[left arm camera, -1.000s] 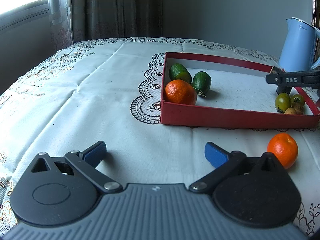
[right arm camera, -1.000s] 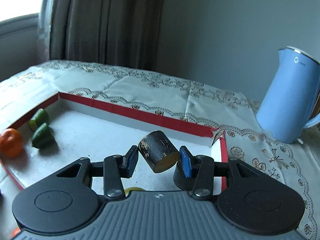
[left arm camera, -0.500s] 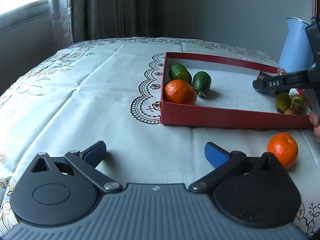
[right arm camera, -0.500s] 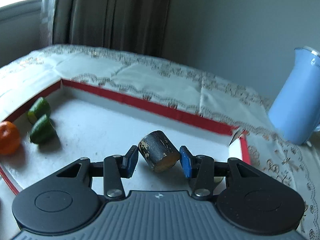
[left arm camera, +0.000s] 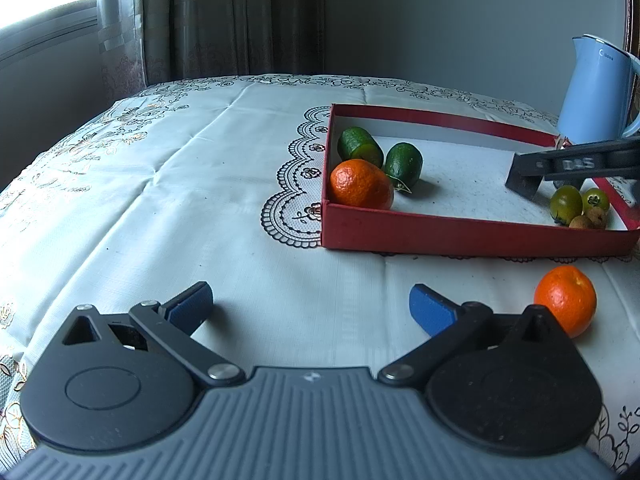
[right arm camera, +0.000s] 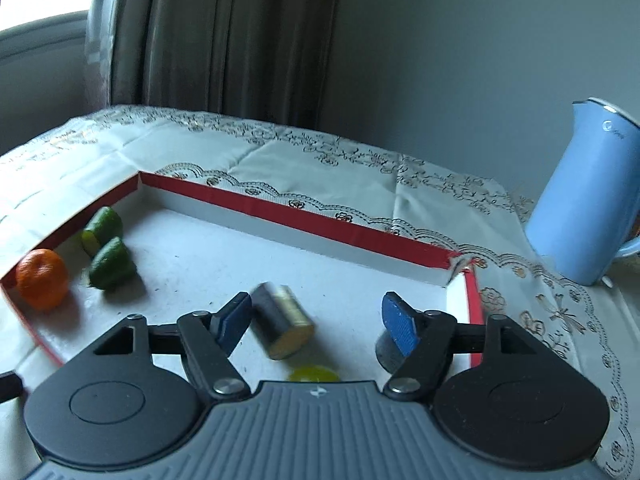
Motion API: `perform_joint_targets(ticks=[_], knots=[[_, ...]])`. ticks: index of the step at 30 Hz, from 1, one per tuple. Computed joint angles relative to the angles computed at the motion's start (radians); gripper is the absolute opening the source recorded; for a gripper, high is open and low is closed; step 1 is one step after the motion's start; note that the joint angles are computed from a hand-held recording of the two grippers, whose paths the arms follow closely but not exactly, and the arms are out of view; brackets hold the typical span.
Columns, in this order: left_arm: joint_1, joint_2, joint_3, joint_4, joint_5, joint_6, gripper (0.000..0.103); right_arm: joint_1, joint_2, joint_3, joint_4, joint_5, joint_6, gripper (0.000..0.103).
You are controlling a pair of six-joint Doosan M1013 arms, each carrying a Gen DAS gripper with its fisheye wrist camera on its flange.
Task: Organize fruits
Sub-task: 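Withdraw the right gripper from the tray, then reach the left gripper to the tangerine on the cloth and close on it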
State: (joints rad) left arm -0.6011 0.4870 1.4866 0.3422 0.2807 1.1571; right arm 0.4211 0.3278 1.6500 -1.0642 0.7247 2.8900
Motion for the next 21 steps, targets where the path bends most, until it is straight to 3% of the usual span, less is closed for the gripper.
perform_joint_targets(ticks=[12,16,21], knots=[[0.0,0.0,-0.001,0.0,0.0,0.0,0.103,0.066,-0.159,0.219,-0.132,-0.002,0.298,0.082],[0.0,0.001,-0.001,0.0,0.0,0.0,0.103,0.083,-0.173,0.258,-0.124,0.036,0.355,0.082],[0.001,-0.002,0.005,-0.012,-0.009,0.012,0.103,0.071,-0.172,0.264,-0.067,0.024,0.343,0.082]])
